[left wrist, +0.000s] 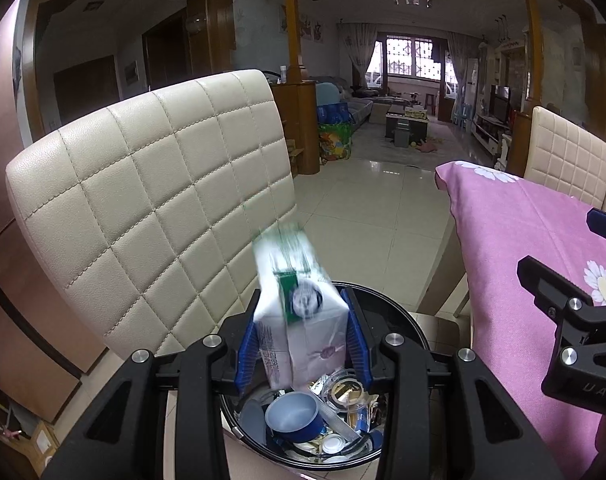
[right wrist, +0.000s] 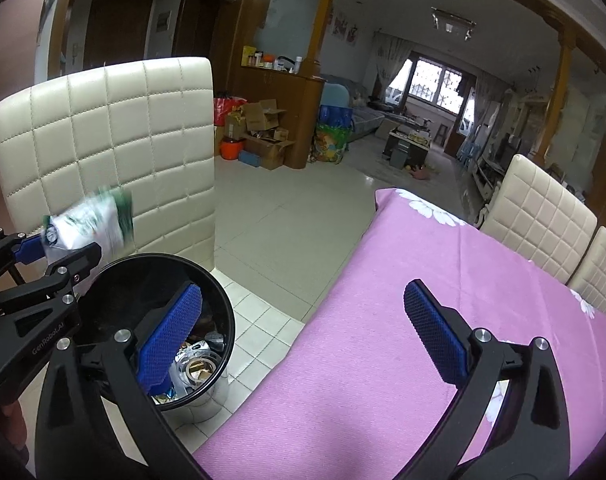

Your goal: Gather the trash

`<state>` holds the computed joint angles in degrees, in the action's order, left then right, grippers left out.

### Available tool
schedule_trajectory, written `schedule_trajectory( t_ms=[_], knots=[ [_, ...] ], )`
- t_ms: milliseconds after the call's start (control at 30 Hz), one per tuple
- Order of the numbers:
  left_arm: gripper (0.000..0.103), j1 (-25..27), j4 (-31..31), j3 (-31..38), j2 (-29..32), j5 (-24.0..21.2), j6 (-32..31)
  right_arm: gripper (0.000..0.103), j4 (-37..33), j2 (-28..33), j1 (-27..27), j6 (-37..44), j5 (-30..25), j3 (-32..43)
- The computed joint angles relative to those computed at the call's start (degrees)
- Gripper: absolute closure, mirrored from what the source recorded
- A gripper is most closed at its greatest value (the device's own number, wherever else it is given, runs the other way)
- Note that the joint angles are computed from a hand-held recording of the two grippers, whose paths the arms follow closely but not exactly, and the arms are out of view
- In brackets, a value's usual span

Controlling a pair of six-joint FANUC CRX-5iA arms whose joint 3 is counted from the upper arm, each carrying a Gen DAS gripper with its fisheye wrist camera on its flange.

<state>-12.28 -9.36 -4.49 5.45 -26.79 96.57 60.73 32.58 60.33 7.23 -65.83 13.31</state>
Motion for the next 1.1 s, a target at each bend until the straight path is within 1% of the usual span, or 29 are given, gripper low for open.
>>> schedule_trajectory(
  t_ms=[100, 167, 200, 233, 267, 300, 333, 467, 533, 567, 600, 700, 800, 1100],
  knots=[
    [0.064, 0.0, 0.83, 0.07, 0.27, -0.21, -0.45, 0.003, 0.05, -0.38, -0.04, -0.52, -0.19, -0.44],
    [0.064, -0.36, -0.34, 0.35, 0.33, -0.24, 0.38, 0.003, 0.01, -0.67, -0.07, -0.95, -0.32, -0.87],
    [0.06, -0.42, -0.11, 0.27, 0.33, -0.14, 0.0, 0.003, -0.04, -0.8, -0.1, -1.02, -0.31, -1.01],
    [0.045, -0.52, 0.02, 0.13, 0.25, -0.15, -0.13, 0.003, -0.05, -0.94, -0.1, -1.13, -0.34, -1.2],
    [0.035, -0.69, -0.47, 0.21, 0.17, -0.19, 0.54, 0.003, -0.06, -1.08, -0.11, -1.24, -0.34, -1.37],
    [0.022, -1.07, -2.38, 0.41, -0.06, -0.07, 2.76, 0.003, -0.09, -1.2, -0.13, -1.35, -0.29, -1.5],
    [0.02, -1.28, -3.65, 0.23, -0.45, 0.61, 4.31, 0.003, -0.12, -1.33, -0.15, -1.48, -0.21, -1.65],
    [0.02, -1.3, -3.37, 0.24, -0.63, 0.75, 3.78, 0.003, -0.13, -1.78, -0.19, -1.68, 0.06, -2.09],
    [0.02, -1.76, -5.75, 0.54, -0.74, 0.95, 5.66, 0.003, -0.09, -2.05, -0.16, -1.88, 0.27, -2.42],
    [0.02, -2.21, -8.04, 0.92, -0.77, 0.88, 7.42, 0.003, 0.09, -2.24, -0.12, -2.1, 0.39, -2.72],
    [0.02, -2.32, -8.52, 0.93, -0.82, 0.96, 7.67, 0.003, 0.2, -2.3, -0.08, -2.15, 0.38, -2.83],
    [0.02, -1.89, -6.16, -0.09, -1.12, 1.98, 5.42, 0.003, 0.44, -2.48, -0.03, -2.34, 0.39, -3.31],
    [0.02, -2.46, -8.08, 0.54, -0.85, 1.39, 6.74, 0.003, 0.48, -2.5, -0.14, -2.39, 0.43, -3.36],
    [0.02, -2.54, -6.68, 0.56, -0.74, 0.98, 5.95, 0.003, 0.5, -3.06, 0.03, -2.7, -0.03, -4.04]
  ],
)
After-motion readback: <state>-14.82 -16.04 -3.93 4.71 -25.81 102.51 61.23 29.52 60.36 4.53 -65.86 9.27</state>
